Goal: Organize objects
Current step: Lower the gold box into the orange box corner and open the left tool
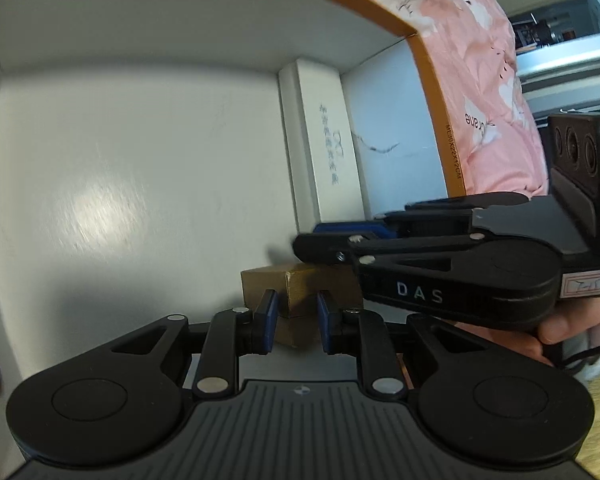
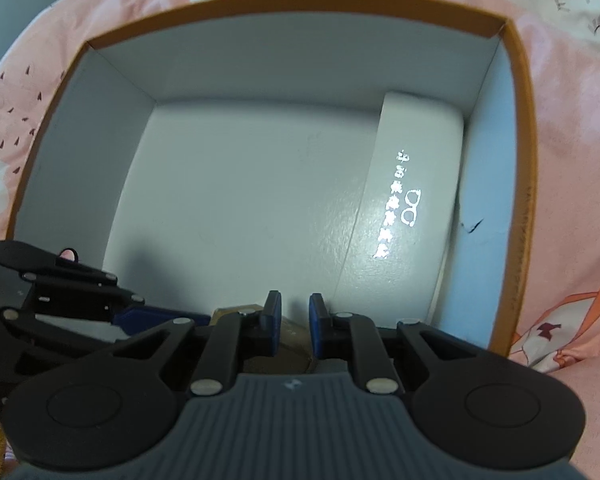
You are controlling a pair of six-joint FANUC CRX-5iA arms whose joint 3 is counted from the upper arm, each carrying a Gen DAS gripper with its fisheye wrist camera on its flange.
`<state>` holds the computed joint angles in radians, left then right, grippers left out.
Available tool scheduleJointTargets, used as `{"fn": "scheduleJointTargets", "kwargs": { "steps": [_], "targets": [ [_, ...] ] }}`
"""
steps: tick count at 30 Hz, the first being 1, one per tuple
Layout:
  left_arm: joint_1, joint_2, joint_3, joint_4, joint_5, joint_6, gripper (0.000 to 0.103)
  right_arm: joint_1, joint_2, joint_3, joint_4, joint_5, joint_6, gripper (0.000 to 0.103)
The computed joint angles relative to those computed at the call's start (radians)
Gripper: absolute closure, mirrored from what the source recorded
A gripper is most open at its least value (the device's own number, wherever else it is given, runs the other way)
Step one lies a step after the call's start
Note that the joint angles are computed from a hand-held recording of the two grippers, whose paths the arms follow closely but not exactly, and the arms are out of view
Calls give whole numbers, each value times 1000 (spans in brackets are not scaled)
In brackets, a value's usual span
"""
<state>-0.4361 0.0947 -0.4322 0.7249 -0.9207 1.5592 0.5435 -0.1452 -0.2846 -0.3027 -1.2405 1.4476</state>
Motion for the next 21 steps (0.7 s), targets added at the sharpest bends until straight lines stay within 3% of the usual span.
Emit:
{"fn": "scheduleJointTargets", "kwargs": {
  "steps": [5,10,21],
  "targets": [
    [2,-10,10,-29,-9,-4,82,-21,54,57,-54,-62,60,86],
    [-1,0,-4,12,2,-38,79,50,83,70,37,-76,5,86],
    [-52,39,30,29,51,-42,80,123,-87,-54,242,48,-124,84]
  ]
}}
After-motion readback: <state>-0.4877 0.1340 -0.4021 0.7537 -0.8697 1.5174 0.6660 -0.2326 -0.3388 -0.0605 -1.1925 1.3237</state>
